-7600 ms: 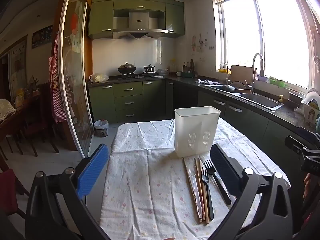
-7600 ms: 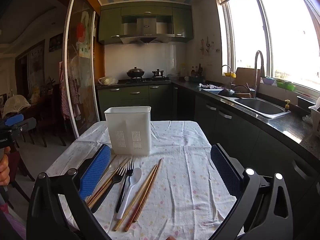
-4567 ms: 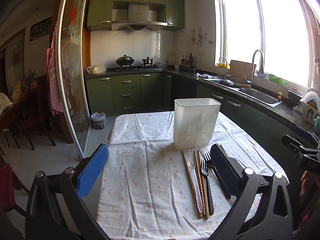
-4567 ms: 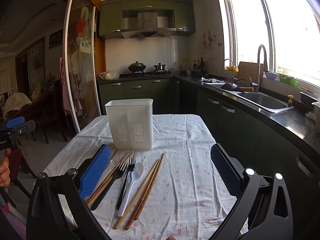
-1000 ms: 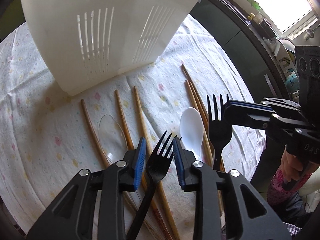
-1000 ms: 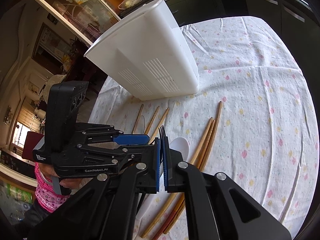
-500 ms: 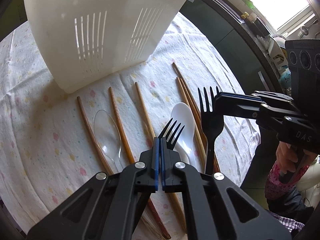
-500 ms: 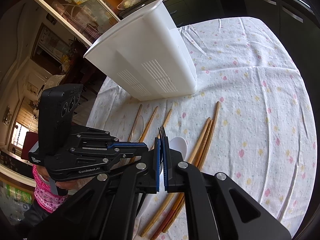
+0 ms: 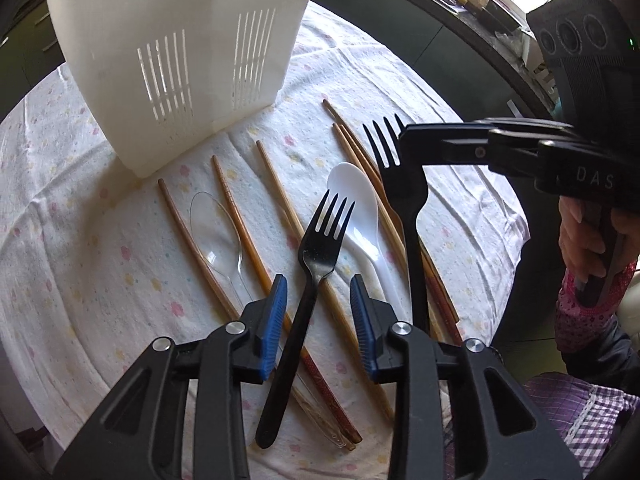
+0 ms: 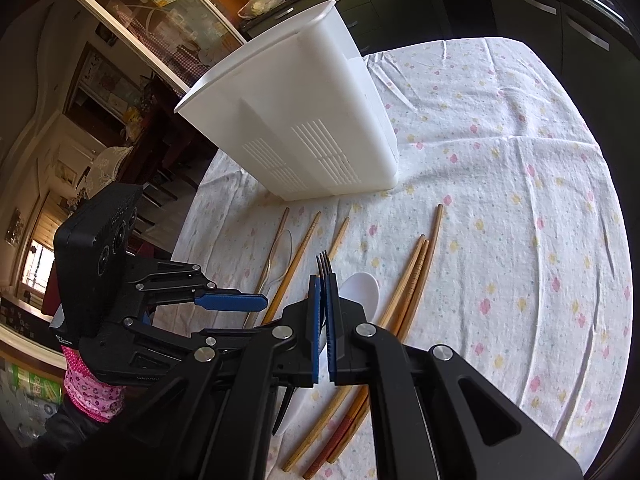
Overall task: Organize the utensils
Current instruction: 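Lift both forks over the white caddy and open both tools to drop them in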
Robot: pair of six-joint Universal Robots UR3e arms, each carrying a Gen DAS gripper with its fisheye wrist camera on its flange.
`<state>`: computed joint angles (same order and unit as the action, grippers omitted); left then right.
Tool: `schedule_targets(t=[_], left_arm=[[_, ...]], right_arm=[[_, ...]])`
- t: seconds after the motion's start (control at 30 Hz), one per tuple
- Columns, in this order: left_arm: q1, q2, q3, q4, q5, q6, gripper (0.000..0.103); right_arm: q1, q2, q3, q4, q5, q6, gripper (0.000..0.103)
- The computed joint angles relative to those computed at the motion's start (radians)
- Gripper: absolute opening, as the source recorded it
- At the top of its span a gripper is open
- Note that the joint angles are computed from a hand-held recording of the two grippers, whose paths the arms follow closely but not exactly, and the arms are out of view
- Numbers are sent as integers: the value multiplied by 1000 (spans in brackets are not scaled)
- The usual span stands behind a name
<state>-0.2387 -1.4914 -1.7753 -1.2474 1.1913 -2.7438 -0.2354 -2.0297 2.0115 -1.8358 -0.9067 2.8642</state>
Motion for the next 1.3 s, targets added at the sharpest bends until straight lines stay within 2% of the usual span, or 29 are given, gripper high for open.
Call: schedule_targets(t=[0.03,0.17,0.33,0.47,0.63,0.8,0.97,1.03,1.13,1.2,1.3], left_arm=[[-11,-5,-2,9,16,2,29],[-34,-28,-8,35,54,16,11],[-32,-19,-26,68,58,21,8],[19,69,-65,84,-8,27,8],[150,262,-131,133,-153,7,8],[282,415,-171,300,-298,-101,8],[380,393,-166,650,-378,-335,8],[367,320,-133,819,-345,-445,8],[288,166,-56,1051,-200,-568,8],[236,81,-12,1140,-111,-614,8],[175,-41,49,1209,-24,-631,8]], right_arm=[[2,0,-1,-2,0,1,4],[4,-4,-2,1,2,0,4],[-7,-15,-2,14,7,-9,4],[-31,-38,-6,46,23,-29,4],[-84,-109,-22,107,62,-65,4],[-128,-183,-93,103,116,-41,4],[-100,-178,-191,-80,91,97,4],[-70,-156,-226,-169,51,158,4],[5,-98,-276,-317,-44,249,4],[64,-52,-310,-407,-127,297,4],[142,24,-377,-487,-233,335,4]])
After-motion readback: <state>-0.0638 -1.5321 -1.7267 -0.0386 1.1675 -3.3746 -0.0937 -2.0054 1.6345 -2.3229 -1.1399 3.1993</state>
